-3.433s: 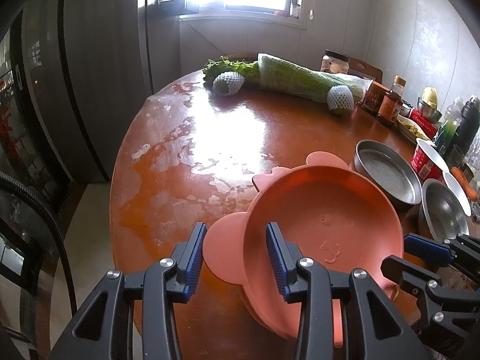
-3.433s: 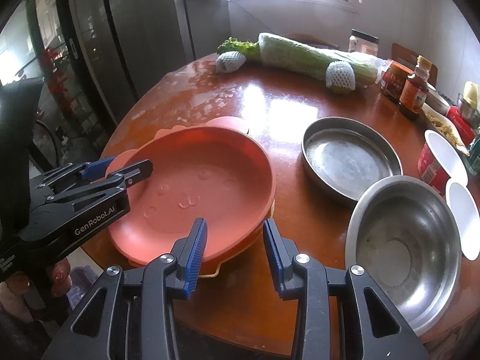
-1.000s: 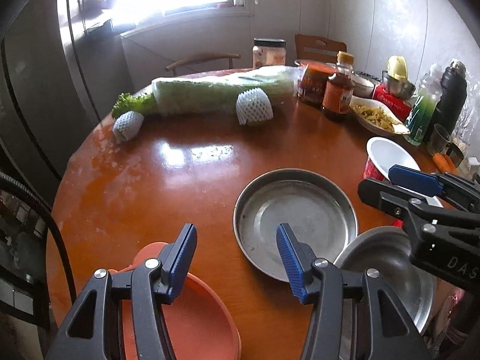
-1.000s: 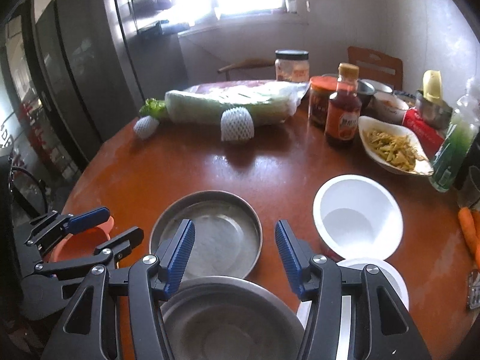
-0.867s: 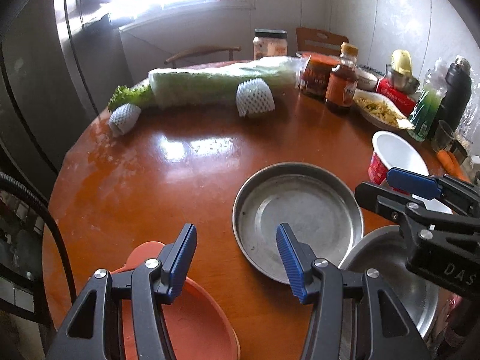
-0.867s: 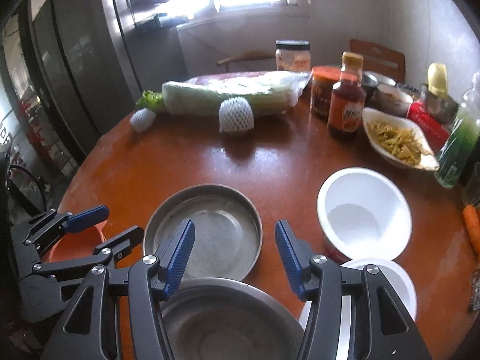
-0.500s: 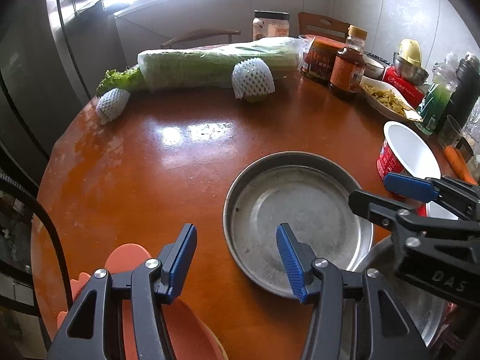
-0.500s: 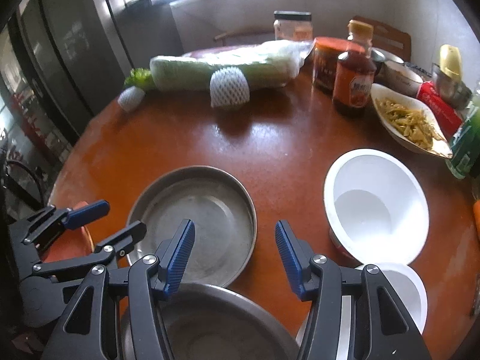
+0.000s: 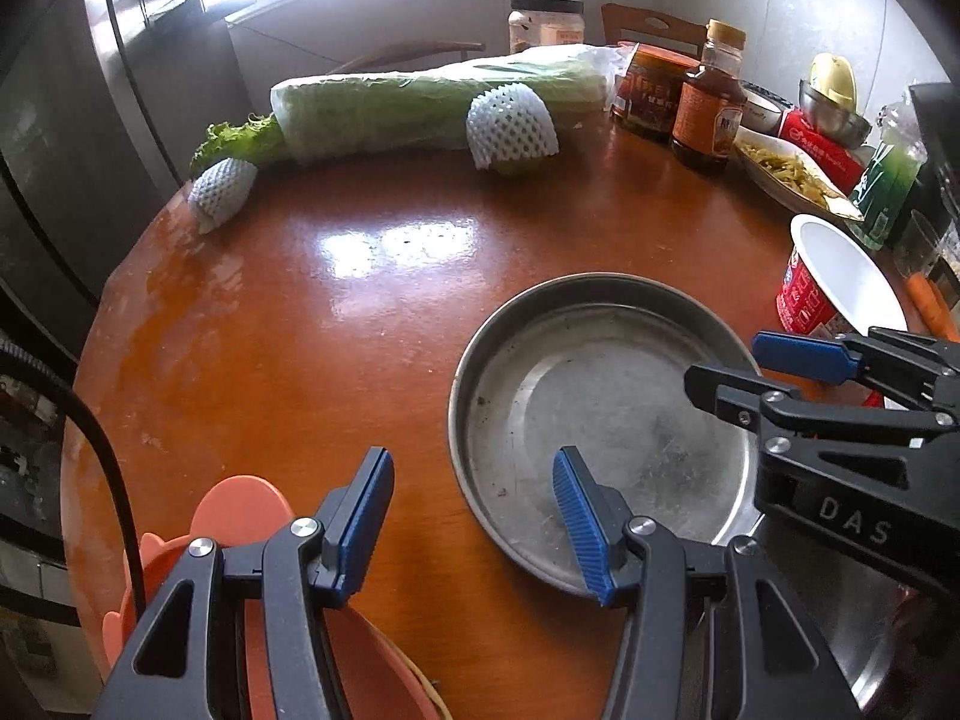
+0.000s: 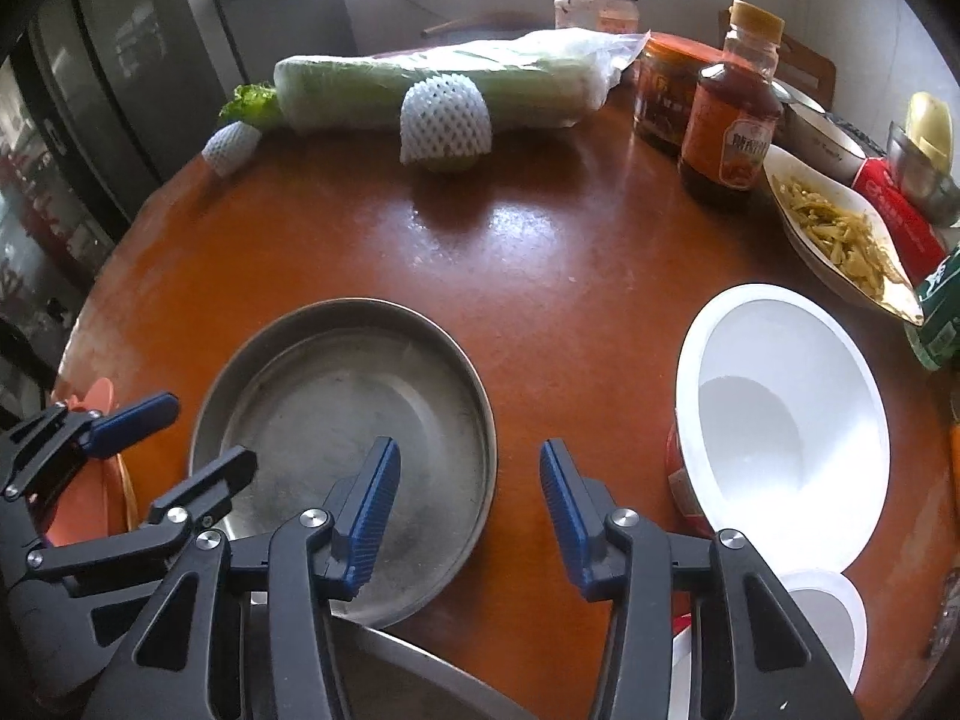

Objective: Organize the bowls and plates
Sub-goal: 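Lift the plate stack topped by the steel pan with the left gripper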

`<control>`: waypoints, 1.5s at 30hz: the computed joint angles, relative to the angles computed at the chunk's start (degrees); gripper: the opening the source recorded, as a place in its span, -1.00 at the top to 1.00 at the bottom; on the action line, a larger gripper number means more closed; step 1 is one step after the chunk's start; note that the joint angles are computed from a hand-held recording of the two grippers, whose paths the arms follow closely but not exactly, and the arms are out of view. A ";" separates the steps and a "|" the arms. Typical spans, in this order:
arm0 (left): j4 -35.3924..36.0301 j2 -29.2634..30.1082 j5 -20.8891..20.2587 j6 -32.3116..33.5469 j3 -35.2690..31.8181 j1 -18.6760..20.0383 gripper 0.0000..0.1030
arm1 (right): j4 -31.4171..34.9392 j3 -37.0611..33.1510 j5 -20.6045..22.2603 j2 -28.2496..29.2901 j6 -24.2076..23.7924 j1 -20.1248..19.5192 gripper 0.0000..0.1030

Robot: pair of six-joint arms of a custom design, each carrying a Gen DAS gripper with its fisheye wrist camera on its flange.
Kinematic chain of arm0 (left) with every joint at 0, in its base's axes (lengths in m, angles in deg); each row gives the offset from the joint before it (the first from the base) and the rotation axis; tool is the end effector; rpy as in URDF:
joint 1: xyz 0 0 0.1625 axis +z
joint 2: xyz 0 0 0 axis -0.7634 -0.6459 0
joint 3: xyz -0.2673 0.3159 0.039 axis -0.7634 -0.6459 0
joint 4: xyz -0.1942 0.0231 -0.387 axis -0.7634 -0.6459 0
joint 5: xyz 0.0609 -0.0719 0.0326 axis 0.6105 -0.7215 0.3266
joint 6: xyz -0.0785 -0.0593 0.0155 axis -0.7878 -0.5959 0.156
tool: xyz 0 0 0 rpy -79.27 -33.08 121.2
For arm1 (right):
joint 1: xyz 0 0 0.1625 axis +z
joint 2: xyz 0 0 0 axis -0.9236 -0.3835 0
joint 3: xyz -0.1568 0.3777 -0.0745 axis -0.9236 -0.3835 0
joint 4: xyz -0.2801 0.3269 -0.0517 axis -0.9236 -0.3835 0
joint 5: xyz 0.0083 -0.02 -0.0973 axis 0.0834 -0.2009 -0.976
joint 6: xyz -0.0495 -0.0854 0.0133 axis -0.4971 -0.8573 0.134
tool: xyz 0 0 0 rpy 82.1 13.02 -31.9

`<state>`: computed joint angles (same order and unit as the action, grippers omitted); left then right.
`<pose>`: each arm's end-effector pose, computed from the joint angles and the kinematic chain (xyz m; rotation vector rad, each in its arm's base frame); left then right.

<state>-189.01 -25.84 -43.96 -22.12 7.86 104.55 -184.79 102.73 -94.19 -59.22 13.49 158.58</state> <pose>-0.2582 -0.6999 -0.0115 1.0173 2.3053 -0.3176 0.0794 -0.6571 0.1613 -0.0938 -2.2861 0.7298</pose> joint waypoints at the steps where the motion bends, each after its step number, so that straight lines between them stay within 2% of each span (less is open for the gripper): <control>1: 0.56 0.13 0.04 -0.39 -0.29 0.04 -0.07 | 0.41 -0.21 0.12 0.11 0.10 -0.03 0.05; 3: 2.22 0.39 -0.24 -1.25 -1.07 0.20 -0.07 | 2.33 -0.71 0.35 0.13 0.79 -0.09 0.14; 6: 5.04 0.56 -0.87 -2.95 -2.22 0.49 -0.07 | 5.33 -0.95 2.11 -0.35 2.69 -0.50 0.15; 12: 7.03 0.54 -0.70 -4.10 -2.83 0.45 -0.07 | 2.77 0.05 1.41 -0.87 3.90 -0.70 0.15; 17: 11.25 1.24 -0.51 -6.79 -5.11 0.58 -0.07 | 6.08 -0.47 1.27 -1.28 5.50 -1.06 0.15; 23: 14.28 1.95 -0.89 -7.70 -6.58 0.60 -0.07 | 7.99 -1.76 1.96 -0.99 4.46 -1.12 0.17; 25: 13.83 1.96 -1.20 -7.16 -6.41 0.59 -0.03 | 8.37 -1.95 3.24 -1.01 4.11 -1.21 0.29; 26: 13.45 1.87 -1.67 -6.64 -6.18 0.56 0.07 | 8.32 -1.96 3.94 -1.04 4.00 -1.24 0.32; 27: 13.09 1.85 -1.77 -6.16 -5.98 0.45 0.09 | 7.98 -2.00 4.57 -0.96 3.59 -1.20 0.34; 31: 12.25 1.69 -2.74 -5.59 -5.60 0.54 0.15 | 6.01 -2.55 3.25 -0.03 2.50 -0.63 0.35; 33: 11.20 1.34 -2.97 -5.79 -5.06 0.53 0.23 | 5.41 -2.25 4.13 -0.31 2.60 -0.82 0.34; 39: 6.65 -0.85 -5.03 -5.35 -3.01 0.35 0.24 | 0.70 -0.93 4.35 -0.73 1.24 -0.02 0.34; 45: 1.65 -3.22 -4.79 -4.72 -0.74 -0.27 0.24 | -3.37 -0.89 4.79 -0.34 -1.51 1.78 0.33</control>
